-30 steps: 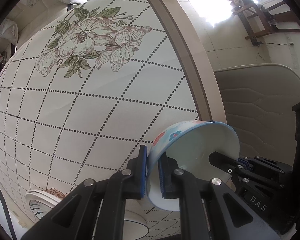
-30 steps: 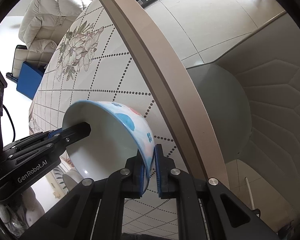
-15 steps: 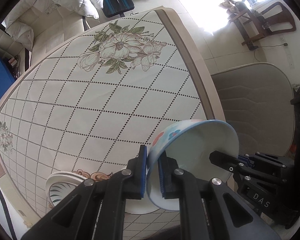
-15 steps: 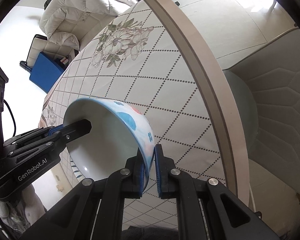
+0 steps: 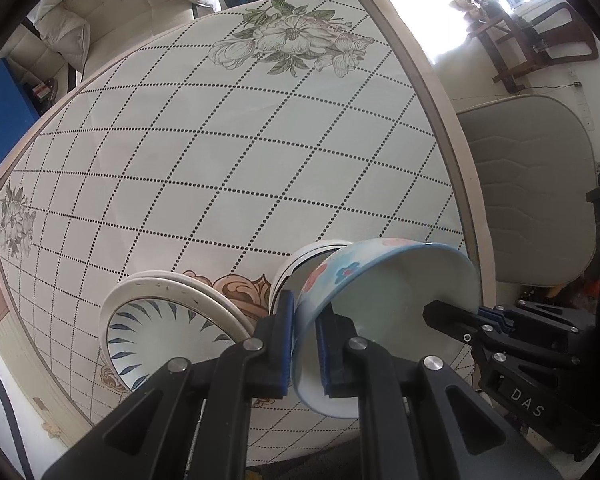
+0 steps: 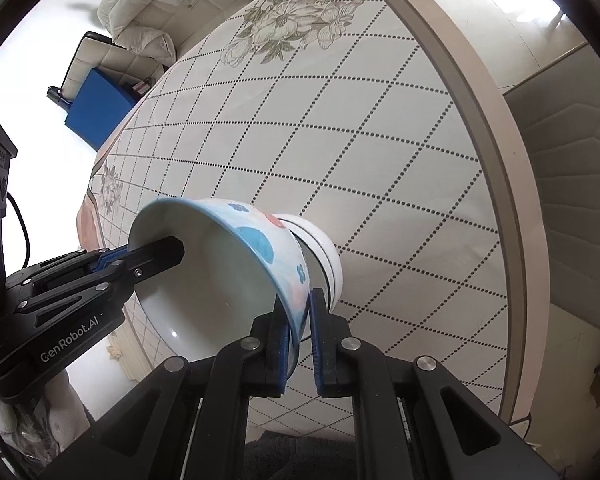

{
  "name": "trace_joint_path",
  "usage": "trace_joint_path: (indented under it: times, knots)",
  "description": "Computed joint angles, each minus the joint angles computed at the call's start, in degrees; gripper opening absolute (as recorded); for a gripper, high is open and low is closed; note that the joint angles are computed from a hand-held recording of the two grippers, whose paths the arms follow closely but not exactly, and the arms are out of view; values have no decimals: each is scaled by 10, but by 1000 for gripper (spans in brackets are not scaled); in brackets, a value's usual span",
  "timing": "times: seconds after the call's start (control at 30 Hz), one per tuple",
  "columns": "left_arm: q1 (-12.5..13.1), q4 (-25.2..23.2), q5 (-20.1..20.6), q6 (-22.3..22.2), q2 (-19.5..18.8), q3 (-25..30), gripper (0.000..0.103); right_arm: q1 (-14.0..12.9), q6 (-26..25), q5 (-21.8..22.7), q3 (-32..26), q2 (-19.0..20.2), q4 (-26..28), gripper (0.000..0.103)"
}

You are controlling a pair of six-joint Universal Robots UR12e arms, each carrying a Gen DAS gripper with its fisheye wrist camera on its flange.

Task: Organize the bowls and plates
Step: 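Carry the blue-dotted bowl with both grippers and lower it into the bowl stack, then open both grippers and lift away from the stacked bowls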

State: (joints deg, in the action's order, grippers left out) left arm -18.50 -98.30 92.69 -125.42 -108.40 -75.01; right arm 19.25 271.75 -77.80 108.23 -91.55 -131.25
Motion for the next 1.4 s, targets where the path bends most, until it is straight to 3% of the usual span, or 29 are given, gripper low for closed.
trace_joint_path:
  times: [0.57,1.13,1.4]
  knots:
    - [7,28,40,-1,3,-34,9,1,-1,36,4,32,-20,11]
    - [16,12,25,-43,-6,-24,9,-13,-21,49,1,32,5,11]
    - [32,82,7,-55,23,-54,13,-7,-26,39,-4,32,13,11]
